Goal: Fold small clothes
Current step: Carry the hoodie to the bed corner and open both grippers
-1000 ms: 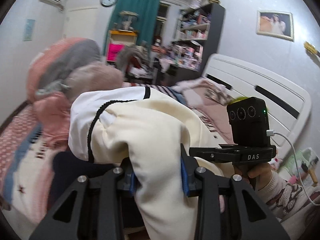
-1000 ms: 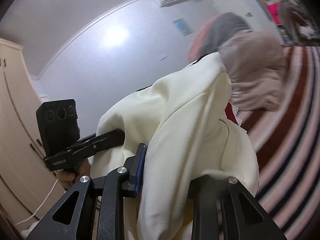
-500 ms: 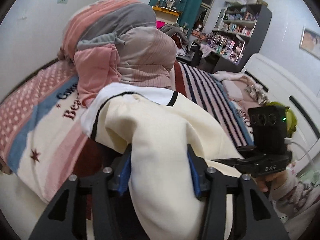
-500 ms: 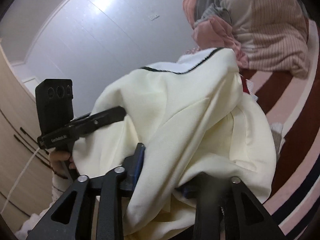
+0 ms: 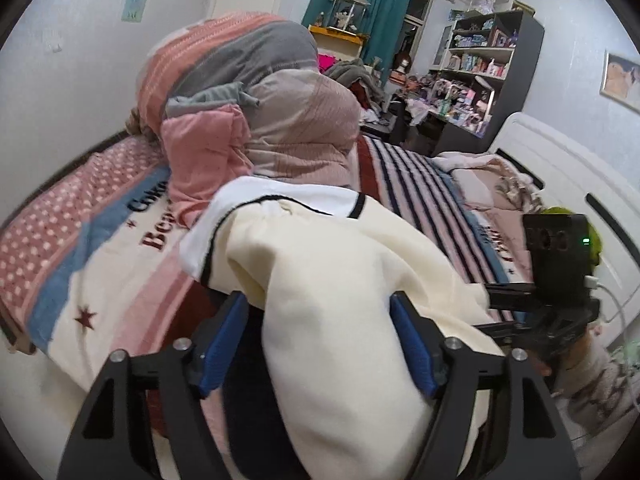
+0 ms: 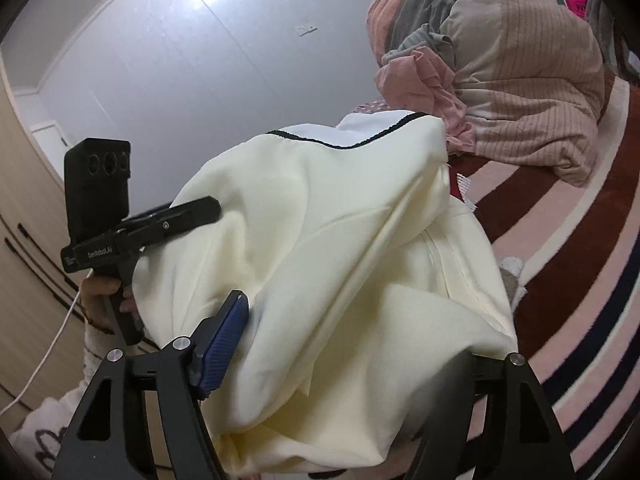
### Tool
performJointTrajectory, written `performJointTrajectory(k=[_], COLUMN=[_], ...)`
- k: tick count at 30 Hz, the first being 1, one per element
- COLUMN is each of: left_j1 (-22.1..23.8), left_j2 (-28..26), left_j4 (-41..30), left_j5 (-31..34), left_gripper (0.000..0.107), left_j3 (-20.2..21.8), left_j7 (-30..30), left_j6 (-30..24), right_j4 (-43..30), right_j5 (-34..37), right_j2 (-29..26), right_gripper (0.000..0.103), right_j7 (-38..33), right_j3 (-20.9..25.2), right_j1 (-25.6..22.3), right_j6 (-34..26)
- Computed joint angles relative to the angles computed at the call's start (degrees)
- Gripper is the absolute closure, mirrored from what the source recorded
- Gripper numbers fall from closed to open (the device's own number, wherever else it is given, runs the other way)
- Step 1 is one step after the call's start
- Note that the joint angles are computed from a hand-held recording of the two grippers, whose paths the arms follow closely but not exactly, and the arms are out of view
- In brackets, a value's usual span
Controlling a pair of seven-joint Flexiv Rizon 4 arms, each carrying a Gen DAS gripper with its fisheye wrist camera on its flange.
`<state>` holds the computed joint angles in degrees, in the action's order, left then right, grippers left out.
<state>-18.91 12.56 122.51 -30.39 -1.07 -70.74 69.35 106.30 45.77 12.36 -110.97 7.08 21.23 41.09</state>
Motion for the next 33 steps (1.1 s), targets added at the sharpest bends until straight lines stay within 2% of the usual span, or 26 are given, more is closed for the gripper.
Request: performJointTrajectory(k=[5,7,9,14,20,26,33], left_j1=[1.43,3.51,3.96,7.10,8.63,11.94,17.10], left_j2=[2.06,3.66,5.07,10.19,16.60,22.15,27.51], left_j4=[0.72,1.10,1.55,2.64,4.81,5.88,5.72], left_j5=[4.54,10.03,12.92,21.11,27.97,35.61,43.29], left_gripper=[0.034,0.032,0.032,0.030,0.027,0.024,0.016], left_j3=[-0.81,-2.14,-2.35,-4.45,-7.25,-14.06,-25.45], left_j7=[-4.18,-8.30,-10.40,-18.18,-26.01,-35.70,-50.08], left_j6=[0.34,1.15,1.51,0.50,-0.68,-1.29,0.74], right_j4=[3.16,4.48,5.50,9.36,14.50,21.88,29.87], right_j5=[-4.39,-6.74,-9.05,-13.08,-16.06,-21.50,-30.51], right_j2=[3.22,4.83,6.37,12.26,19.50,28.49,39.29], right_gripper=[0.033,0.033,0.033,0.032,0.032,0.026,0.021], right_j7=[3.26,4.99,6.93,11.37,16.05,21.64,29.53], right_j3=[1.29,1.46,1.48,1.76,2.66,6.12,10.44], right_j1=[-0.73,-0.76,-0.59,0.28,2.25,2.02,-0.92], right_j6=[1.64,2.24,1.97,1.61,2.33,6.27,9.68])
